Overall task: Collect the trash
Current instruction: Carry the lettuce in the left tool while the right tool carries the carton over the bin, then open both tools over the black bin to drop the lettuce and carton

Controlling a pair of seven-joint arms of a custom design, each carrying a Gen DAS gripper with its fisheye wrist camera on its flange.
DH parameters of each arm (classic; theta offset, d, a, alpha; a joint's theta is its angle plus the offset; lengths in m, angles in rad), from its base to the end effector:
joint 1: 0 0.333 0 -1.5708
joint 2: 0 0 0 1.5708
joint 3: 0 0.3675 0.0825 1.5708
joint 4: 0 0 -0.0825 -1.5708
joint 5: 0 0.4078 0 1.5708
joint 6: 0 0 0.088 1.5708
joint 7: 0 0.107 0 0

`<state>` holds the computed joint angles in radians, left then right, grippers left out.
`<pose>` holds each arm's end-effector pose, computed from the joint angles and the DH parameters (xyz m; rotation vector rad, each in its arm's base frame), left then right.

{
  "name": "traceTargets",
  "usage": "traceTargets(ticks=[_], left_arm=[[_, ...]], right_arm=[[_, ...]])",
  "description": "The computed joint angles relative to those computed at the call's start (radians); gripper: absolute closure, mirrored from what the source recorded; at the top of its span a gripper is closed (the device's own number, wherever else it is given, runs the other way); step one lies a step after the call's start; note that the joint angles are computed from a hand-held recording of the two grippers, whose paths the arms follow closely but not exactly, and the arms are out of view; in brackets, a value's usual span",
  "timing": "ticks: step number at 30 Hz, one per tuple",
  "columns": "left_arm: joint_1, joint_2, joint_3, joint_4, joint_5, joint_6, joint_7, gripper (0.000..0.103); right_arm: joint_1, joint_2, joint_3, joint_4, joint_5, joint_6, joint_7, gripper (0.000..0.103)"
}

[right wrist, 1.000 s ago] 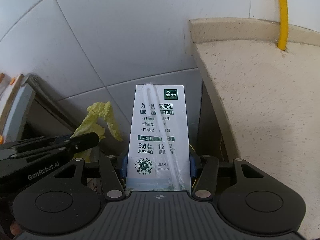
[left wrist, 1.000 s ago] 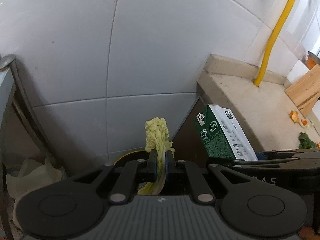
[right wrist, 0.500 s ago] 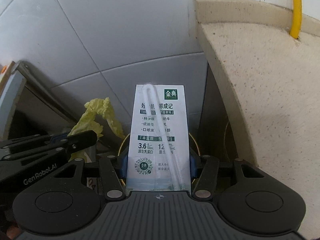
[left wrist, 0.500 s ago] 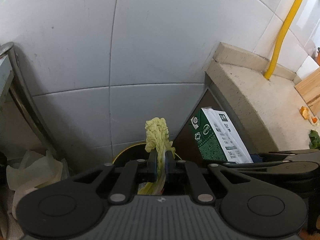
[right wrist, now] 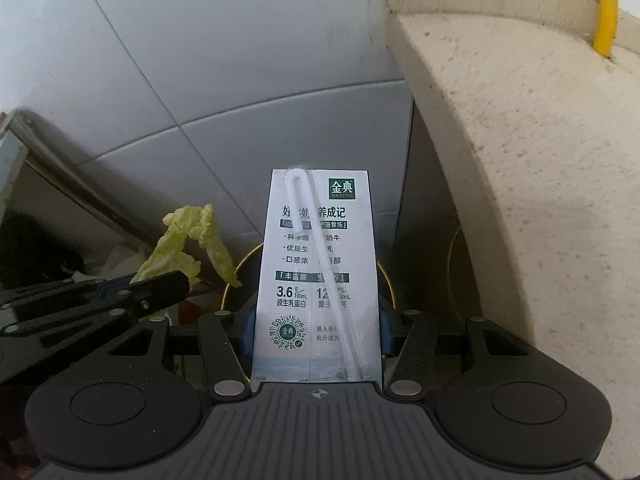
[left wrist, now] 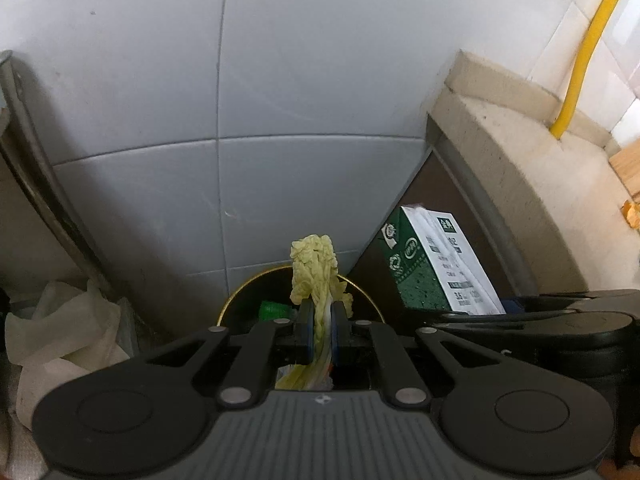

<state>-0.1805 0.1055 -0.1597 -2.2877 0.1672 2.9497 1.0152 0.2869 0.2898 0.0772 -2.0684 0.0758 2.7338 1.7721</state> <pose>0.5523 -0.2054 0.4030 -2.0509 1.9198 -0.7294 0.6106 0.2266 0.3640 -2.0509 1.8713 -0.1755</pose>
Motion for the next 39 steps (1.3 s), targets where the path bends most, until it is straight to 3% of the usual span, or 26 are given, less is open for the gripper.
traceTargets(ticks=[9, 17, 30, 39], left_arm=[[-0.013, 0.040, 0.013, 0.033, 0.034, -0.046, -0.035, 0.099], [-0.032, 0.051, 0.039, 0.050, 0.114, -0.084, -0.115, 0.083], [-0.014, 0.026, 0.022, 0.030, 0.112, -0.061, -0.139, 0.079], [-0.003, -0.014, 0.016, -0.002, 0.102, -0.019, -0.145, 0.077]], right_arm=[[-0.001, 0.073, 0.002, 0.057, 0.009, -0.035, -0.007, 0.042], [-0.011, 0.104, 0.011, 0.087, 0.036, -0.063, -0.034, 0.041], [-0.008, 0.076, 0.001, 0.064, 0.028, -0.047, -0.031, 0.039], [0.001, 0.017, -0.009, 0.011, 0.006, 0.016, 0.001, 0.037]])
